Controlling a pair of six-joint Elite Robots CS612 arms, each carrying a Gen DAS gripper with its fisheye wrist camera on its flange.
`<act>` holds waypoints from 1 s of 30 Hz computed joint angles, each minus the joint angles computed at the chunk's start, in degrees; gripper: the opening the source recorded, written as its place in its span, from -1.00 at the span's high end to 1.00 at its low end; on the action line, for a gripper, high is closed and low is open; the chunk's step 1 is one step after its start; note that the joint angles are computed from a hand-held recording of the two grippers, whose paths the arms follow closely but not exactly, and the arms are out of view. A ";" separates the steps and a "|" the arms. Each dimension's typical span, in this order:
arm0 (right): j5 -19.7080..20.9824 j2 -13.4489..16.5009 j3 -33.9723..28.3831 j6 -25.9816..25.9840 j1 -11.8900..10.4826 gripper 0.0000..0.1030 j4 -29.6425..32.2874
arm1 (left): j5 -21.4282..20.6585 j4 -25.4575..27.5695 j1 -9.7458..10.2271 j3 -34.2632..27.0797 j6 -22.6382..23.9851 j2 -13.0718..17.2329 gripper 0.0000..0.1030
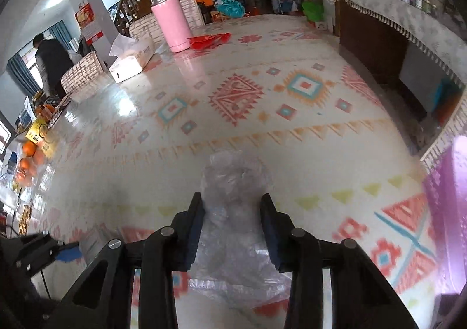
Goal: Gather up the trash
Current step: 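Carry the white box and plastic bag toward the purple basket with both tools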
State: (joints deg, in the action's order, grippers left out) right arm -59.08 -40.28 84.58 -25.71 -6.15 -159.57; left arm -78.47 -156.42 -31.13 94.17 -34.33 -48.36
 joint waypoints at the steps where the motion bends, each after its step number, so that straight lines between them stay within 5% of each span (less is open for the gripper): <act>1: 0.14 -0.24 0.46 0.08 -0.27 0.19 -0.47 | -0.05 -0.16 -0.15 0.01 0.23 -0.04 0.02; 12: 5.70 -3.25 5.95 3.38 -5.32 0.19 -3.45 | 0.55 -0.05 -1.93 -1.90 3.28 0.45 0.02; 30: 7.95 -4.72 9.43 8.30 -10.22 0.17 -8.87 | 2.97 1.67 -5.27 -7.82 8.88 2.82 0.02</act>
State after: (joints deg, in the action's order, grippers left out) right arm -51.13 -45.01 94.02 -17.41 -16.37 -168.44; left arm -75.50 -154.75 -36.40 86.35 -25.45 -45.54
